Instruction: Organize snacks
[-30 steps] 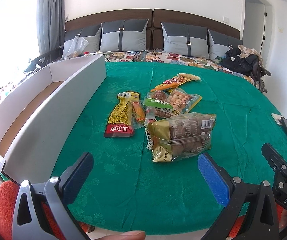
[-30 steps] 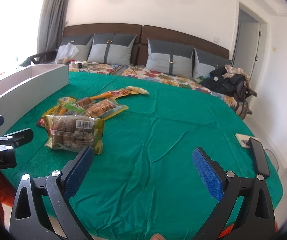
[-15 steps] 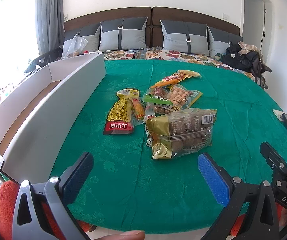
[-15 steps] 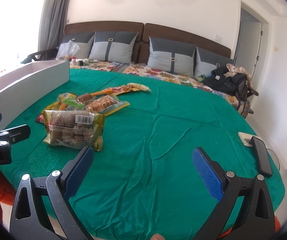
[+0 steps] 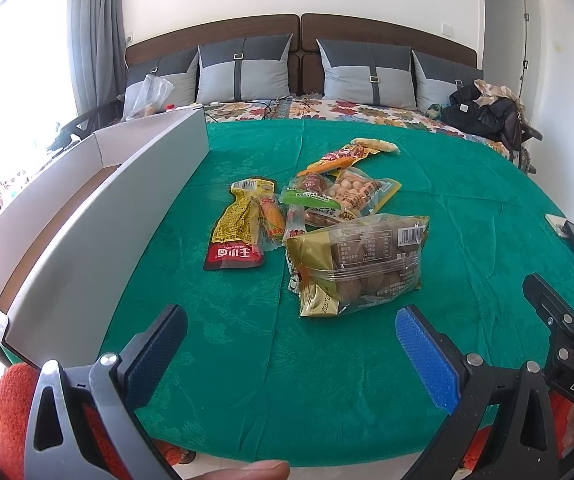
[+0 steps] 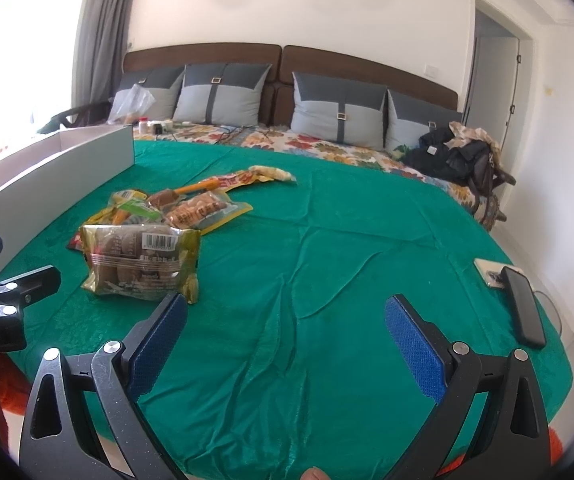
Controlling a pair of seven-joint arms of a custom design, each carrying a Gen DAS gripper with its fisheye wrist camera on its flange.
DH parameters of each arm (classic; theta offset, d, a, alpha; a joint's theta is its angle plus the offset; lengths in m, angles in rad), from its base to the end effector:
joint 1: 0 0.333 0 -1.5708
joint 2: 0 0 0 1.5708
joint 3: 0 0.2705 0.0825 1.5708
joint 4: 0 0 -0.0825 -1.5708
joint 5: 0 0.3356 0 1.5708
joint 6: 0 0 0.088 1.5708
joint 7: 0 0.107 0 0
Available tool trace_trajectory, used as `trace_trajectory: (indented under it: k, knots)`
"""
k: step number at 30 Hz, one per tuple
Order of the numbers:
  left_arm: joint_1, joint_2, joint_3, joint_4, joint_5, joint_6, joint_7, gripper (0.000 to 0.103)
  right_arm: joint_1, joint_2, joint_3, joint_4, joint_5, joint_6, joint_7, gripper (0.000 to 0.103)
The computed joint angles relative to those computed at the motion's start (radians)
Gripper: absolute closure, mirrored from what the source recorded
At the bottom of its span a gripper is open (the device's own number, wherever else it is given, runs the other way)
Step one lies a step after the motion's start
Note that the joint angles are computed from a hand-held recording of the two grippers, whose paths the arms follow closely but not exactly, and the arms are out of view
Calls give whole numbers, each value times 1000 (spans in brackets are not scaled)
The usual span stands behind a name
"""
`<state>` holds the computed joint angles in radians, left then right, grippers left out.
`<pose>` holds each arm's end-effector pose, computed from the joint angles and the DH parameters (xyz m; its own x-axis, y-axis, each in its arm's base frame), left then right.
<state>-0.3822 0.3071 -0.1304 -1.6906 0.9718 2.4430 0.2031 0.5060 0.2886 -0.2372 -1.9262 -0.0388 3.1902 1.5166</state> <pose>0.5497 -0.2986 0.4453 0.2383 -0.9712 0.0030 -0.6465 -0.1609 -0.7458 0.5843 0.1789 0.4503 0.3225 -0.9358 0.1426 -0.4901 -0.2940 -0.8206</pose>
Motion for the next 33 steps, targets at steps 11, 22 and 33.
trace_trajectory:
  k: [11, 22, 33]
  knots:
    - [9, -9, 2, -13, 7, 10, -24, 0, 6, -1, -4, -2, -2, -2, -6, 3]
    - [8, -2, 2, -3, -1, 5, -5, 0, 11, 3, -8, -3, -4, 3, 1, 3]
    - [4, 0, 2, -2, 2, 0, -11, 0, 4, 7, 1, 0, 3, -2, -10, 3]
